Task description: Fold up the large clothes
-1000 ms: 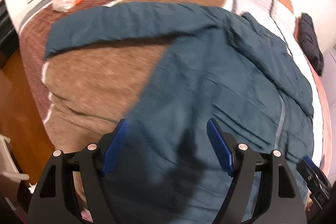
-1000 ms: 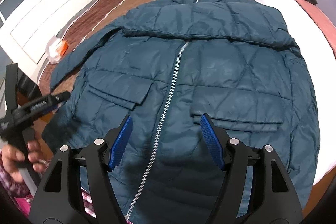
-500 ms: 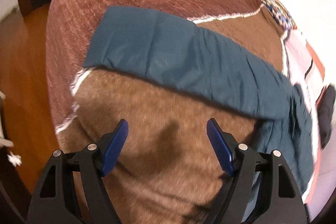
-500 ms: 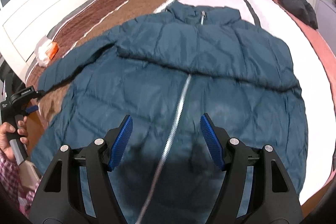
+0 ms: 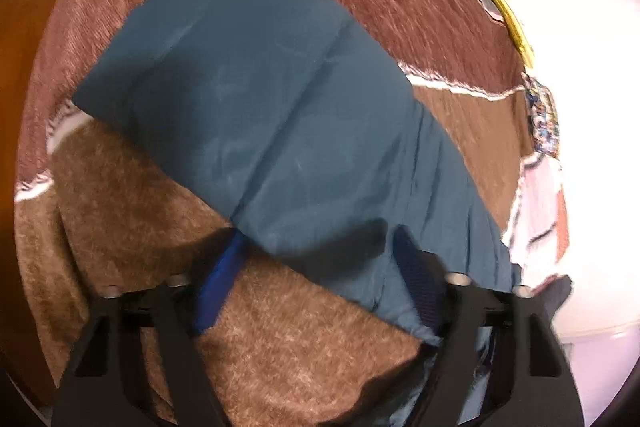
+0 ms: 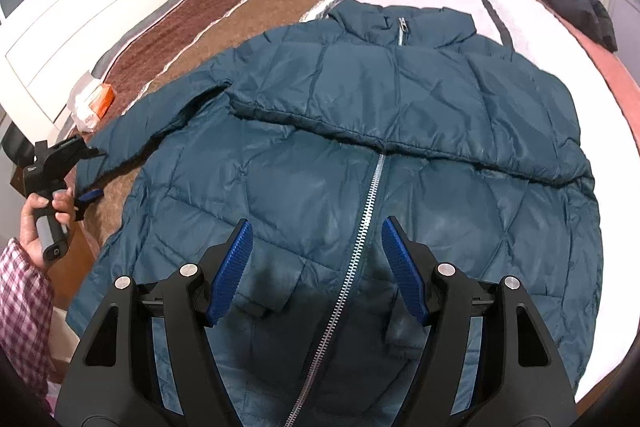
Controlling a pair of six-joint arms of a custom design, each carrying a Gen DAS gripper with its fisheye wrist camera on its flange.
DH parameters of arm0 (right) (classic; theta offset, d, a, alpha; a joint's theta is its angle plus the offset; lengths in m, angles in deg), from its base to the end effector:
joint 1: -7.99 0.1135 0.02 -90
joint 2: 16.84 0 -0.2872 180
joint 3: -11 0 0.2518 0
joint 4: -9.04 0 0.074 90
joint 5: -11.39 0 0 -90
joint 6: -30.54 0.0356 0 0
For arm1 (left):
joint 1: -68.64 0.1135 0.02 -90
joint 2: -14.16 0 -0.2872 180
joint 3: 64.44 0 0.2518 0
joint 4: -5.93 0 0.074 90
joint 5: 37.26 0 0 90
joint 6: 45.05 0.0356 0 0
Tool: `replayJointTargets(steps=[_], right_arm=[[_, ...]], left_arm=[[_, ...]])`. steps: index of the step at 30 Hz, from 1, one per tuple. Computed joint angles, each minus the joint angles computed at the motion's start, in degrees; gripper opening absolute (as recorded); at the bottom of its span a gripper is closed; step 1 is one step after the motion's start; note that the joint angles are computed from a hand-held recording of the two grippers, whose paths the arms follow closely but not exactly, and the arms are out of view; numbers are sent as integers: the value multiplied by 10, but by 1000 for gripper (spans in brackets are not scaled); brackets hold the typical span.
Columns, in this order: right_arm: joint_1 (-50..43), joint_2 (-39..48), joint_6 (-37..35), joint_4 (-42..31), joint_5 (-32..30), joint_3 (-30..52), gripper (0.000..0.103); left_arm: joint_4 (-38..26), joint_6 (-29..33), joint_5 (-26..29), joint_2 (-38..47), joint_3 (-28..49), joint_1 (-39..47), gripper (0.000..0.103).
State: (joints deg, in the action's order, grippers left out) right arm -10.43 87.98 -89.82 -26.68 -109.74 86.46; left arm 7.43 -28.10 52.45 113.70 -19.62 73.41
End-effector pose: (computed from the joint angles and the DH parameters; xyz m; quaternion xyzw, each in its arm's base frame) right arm 0.3445 -0.0953 0.1729 -0.1554 0.9295 0.1528 0.2975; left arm 0.2777 0.0234 0.1034 -0.5966 0.7379 -0.1751 0.2625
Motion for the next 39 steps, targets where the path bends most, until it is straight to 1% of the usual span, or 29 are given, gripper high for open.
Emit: replayJointTargets(steps=[1, 2, 3, 4, 5, 6, 8, 10, 11, 13, 18, 19, 24, 28, 31, 32, 35, 37, 38, 39], right_arm=[[-2, 1, 0, -2, -1, 0, 67], [-5, 3, -2, -5, -4, 3, 67], [-7, 3, -2, -7, -6, 3, 67], [-10, 3, -4, -8, -9, 3, 67], [-14, 2, -5, -8, -12, 2, 67], [-19, 2, -8, -9, -14, 2, 67], [-26, 2, -11, -12, -18, 2, 67], [-36, 2, -14, -13, -23, 3, 67], [-42, 1, -16, -13, -25, 3, 67], [-53, 2, -18, -13, -28, 5, 67], [-88, 14, -14, -28, -41, 32, 67], [-93, 15, -13, -30, -43, 36, 67], [-135, 21, -12, -29, -61, 60, 67], [-174, 44, -13, -37, -79, 96, 67], [-203, 66, -3, -41, -87, 124, 67], [-214, 78, 1, -48, -91, 140, 67], [-238, 110, 11, -70, -100, 182, 67], [-253, 130, 16, -80, -103, 204, 67], [-259, 138, 18, -82, -103, 214, 67], [-265, 146, 18, -87, -103, 223, 67]], left_arm=[[-31, 7, -11, 0, 15, -6, 40], [-42, 14, -17, -2, 22, -11, 26], [-46, 22, -24, -7, 24, -16, 21], [-45, 30, -24, -14, 23, -17, 10], [-39, 36, -21, -21, 17, -14, 5], [-40, 42, -22, -33, 14, -12, 4], [-55, 52, -45, -62, 17, -21, 3], [-72, 75, -65, -87, 22, -25, 2], [-98, 93, -88, -105, 37, -39, 2], [-124, 123, -114, -130, 52, -53, 2], [-187, 216, -202, -166, 133, -135, 2], [-190, 228, -214, -162, 150, -150, 2], [-200, 329, -264, -146, 243, -249, 2], [-197, 406, -268, -84, 333, -319, 2], [-204, 457, -256, -15, 411, -363, 2], [-214, 473, -243, 22, 451, -380, 2], [-232, 493, -204, 104, 528, -404, 2], [-258, 500, -180, 165, 584, -414, 2], [-283, 496, -163, 210, 630, -420, 2], [-298, 495, -153, 234, 654, -420, 2]])
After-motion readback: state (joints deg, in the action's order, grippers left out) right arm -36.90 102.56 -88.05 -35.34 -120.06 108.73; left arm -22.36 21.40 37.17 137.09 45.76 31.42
